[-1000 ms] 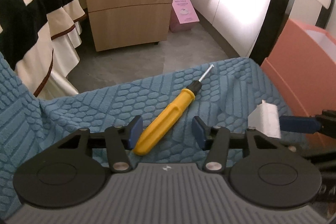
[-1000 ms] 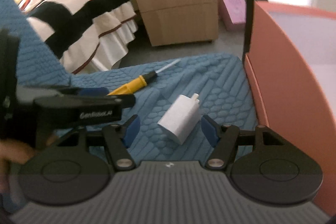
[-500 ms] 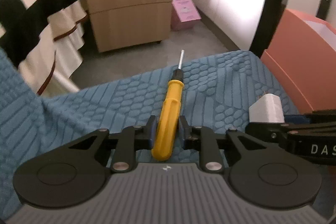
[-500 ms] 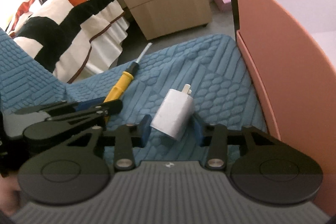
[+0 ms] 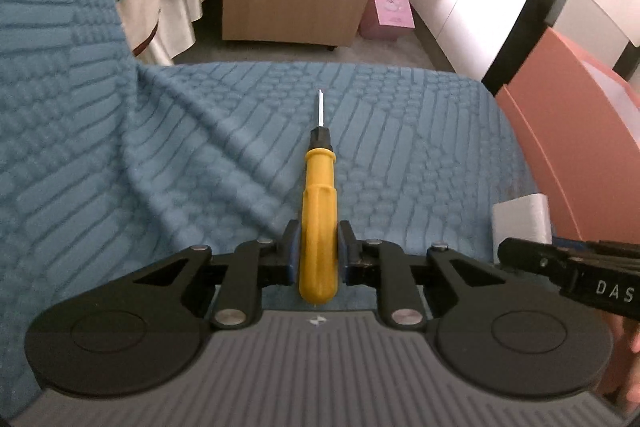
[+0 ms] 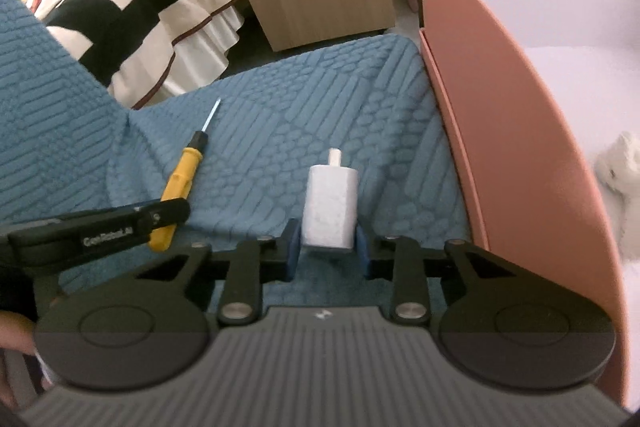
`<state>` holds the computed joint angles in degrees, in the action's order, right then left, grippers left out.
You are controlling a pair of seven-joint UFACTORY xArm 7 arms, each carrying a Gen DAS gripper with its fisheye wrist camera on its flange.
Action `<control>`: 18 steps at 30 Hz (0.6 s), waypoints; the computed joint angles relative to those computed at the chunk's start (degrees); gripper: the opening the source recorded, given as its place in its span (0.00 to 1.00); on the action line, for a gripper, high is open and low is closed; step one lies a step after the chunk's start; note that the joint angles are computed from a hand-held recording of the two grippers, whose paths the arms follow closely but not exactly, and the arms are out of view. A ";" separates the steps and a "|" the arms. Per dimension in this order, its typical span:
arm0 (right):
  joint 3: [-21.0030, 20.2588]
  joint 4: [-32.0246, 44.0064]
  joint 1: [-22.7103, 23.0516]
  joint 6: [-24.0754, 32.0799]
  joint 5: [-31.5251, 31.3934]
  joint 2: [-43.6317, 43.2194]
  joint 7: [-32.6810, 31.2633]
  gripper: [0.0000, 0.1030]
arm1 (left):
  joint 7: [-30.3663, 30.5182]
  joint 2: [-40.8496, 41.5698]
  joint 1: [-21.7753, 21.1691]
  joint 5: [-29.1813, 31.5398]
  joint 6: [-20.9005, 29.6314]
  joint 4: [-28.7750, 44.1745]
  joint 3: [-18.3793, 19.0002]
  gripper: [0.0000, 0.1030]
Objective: Organize rigid objects
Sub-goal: 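Grasp the yellow screwdriver with the left gripper while the right gripper grasps the white charger, then hold the screwdriver and charger closed in both grippers above the cloth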
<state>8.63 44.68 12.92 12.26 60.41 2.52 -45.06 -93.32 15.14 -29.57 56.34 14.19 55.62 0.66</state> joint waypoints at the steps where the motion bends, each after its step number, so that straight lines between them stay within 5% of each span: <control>1: 0.04 -0.67 0.03 -0.09 0.08 -0.63 -0.17 0.30 | -0.69 -0.87 -0.09 -0.25 -0.14 -1.01 -0.08 0.22; 18: -3.78 -9.06 4.55 1.87 0.29 -9.26 -3.28 0.29 | -21.30 -10.49 -0.17 5.13 3.42 -10.46 -9.36 0.22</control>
<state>4.86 35.62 17.46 14.13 60.69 -6.74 -48.34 -114.62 4.65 -29.74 61.47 17.61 45.16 -8.71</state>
